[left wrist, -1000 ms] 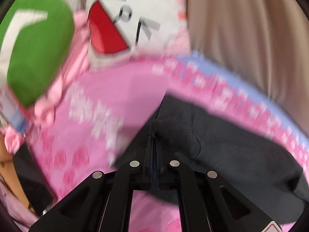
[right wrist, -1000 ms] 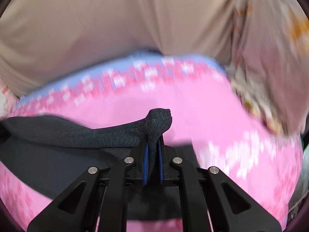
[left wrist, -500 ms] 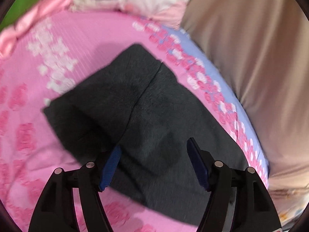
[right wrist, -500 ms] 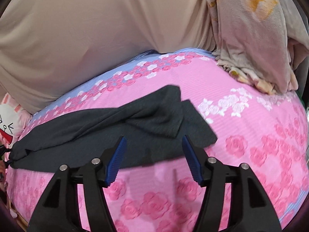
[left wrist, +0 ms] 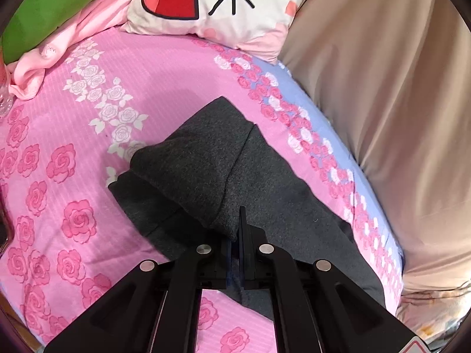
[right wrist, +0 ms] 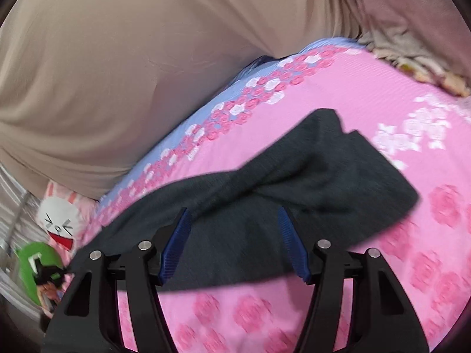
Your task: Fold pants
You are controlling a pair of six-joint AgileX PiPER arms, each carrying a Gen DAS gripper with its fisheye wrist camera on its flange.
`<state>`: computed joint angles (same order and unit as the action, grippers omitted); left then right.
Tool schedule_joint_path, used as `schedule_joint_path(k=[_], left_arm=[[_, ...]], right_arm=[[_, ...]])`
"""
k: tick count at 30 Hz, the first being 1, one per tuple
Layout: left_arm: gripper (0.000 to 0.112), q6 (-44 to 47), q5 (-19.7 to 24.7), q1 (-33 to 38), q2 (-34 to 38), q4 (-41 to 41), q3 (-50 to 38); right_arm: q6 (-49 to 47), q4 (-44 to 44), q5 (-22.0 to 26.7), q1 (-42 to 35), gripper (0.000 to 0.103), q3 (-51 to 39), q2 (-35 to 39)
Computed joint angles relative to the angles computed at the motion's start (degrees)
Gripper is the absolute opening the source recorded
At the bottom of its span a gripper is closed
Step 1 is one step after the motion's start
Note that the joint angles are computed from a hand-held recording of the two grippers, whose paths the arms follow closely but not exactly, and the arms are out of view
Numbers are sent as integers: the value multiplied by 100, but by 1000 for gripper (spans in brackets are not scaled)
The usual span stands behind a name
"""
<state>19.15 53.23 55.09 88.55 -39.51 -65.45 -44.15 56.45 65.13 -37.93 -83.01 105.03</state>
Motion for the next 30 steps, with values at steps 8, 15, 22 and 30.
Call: schedule_joint_path(k=[8,15,22,30], left_arm=[[1,-489,33,-257,168,586,-326],[2,-383,307,-158,-112,934,-913],[3,-762,-302,-458,353,1897,-304],[6,-862,-468,-434,343,1992,-201]], right_arm=[[1766,-1410,-1149,1116,4,-1153,677],[196,-300,-793,-161,0,-562,-374],[-123,-745,-434,-959,4,229,-98],[196,-712,-499,-94,67,-21,-163]])
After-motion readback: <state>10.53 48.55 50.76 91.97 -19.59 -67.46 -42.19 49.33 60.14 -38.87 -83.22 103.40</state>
